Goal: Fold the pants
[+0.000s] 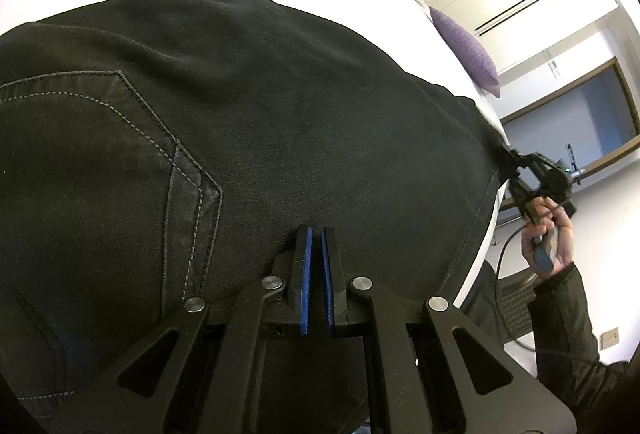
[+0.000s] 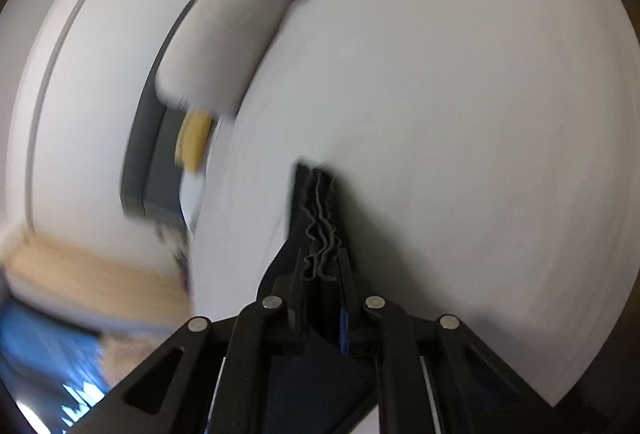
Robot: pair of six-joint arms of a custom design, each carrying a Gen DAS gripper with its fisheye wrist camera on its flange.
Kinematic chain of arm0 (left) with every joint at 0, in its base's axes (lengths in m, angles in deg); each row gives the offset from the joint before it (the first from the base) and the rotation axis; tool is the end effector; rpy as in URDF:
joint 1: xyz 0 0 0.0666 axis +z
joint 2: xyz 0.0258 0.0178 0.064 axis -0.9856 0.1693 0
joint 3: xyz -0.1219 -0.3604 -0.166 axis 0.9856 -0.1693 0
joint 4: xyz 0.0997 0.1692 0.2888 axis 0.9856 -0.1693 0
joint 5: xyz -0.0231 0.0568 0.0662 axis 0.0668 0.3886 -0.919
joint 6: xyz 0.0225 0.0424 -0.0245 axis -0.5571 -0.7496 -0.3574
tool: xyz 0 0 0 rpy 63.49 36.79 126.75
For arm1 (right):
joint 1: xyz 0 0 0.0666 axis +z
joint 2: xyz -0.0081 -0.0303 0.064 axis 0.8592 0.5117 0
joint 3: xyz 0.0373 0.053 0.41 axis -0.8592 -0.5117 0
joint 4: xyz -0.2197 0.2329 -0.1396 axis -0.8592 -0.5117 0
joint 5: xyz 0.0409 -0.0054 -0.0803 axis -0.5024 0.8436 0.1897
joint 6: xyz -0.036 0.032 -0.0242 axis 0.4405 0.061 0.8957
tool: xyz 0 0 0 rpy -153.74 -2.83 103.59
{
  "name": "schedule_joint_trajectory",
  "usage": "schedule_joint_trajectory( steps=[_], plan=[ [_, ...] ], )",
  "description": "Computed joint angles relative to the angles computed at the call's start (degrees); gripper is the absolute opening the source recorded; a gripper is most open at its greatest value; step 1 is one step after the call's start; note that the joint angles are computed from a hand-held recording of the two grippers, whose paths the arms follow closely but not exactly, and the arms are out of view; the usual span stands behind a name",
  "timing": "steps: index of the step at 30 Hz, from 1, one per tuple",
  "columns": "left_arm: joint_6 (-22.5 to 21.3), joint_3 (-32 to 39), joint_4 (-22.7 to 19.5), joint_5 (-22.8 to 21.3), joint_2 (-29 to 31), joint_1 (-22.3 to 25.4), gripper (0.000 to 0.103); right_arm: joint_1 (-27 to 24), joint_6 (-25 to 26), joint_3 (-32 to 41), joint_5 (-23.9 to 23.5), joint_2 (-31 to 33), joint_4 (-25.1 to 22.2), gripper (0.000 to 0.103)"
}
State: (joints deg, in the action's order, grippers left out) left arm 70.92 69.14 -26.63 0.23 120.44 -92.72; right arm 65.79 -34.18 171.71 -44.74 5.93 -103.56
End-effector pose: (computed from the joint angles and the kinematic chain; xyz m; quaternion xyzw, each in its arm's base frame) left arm 0.4561 -0.1169 0.4892 -0.0851 0.9285 -0.3027 0.1976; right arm 0.4544 0.0644 0.5325 0.2791 0.8455 0.3513 0.2895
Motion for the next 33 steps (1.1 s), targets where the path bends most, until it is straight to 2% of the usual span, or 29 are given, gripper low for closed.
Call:
schedule_joint_trajectory(
  steps=[3,6,8,11,16,18,19,20,23,25,29,33],
  plan=[
    [0.4,-0.8,0.7,0.6,-0.4,0.5,0.006,7.2,15.0,10.9,5.4,3.7,-12.4,0.012],
    [0.8,-1.7,1.5,1.4,-0.8,1.1,0.006,15.4,28.0,19.7,13.3,8.2,-24.1,0.012],
    [0.9,-2.4,1.9,2.1,-1.2,1.6,0.006,19.6,33.1,23.6,17.2,11.4,-30.5,0.012],
    [1.8,-3.1,2.8,3.4,-1.5,2.4,0.006,22.9,36.0,25.9,22.5,14.8,-35.5,0.012],
    [3.1,-2.5,2.0,5.2,-1.8,3.7,0.008,23.7,35.7,27.1,26.3,15.8,-36.3,0.012],
    [4.0,-2.2,2.0,6.5,-2.0,4.0,0.017,25.1,36.4,28.5,28.3,15.6,-36.0,0.012],
    [4.8,-2.6,3.0,7.4,-2.3,4.2,0.029,25.8,36.8,29.8,28.8,15.7,-36.3,0.012],
    [6.2,-3.1,4.9,8.7,-2.8,4.4,0.052,26.9,37.2,31.1,29.5,15.8,-36.6,0.012],
    [11.6,-5.1,11.9,12.2,-4.6,5.4,0.086,30.4,37.8,32.9,29.9,15.7,-36.2,0.012],
    [13.8,-5.5,13.8,13.3,-5.1,6.1,0.089,33.2,37.3,34.2,29.4,16.2,-36.4,0.012],
    [19.5,-8.7,18.2,18.2,-6.0,8.7,0.089,38.4,37.1,34.0,29.5,16.6,-35.9,0.012],
    [21.0,-10.0,20.0,21.2,-6.5,10.6,0.089,42.1,36.1,33.7,29.6,17.3,-34.9,0.012]
  ],
)
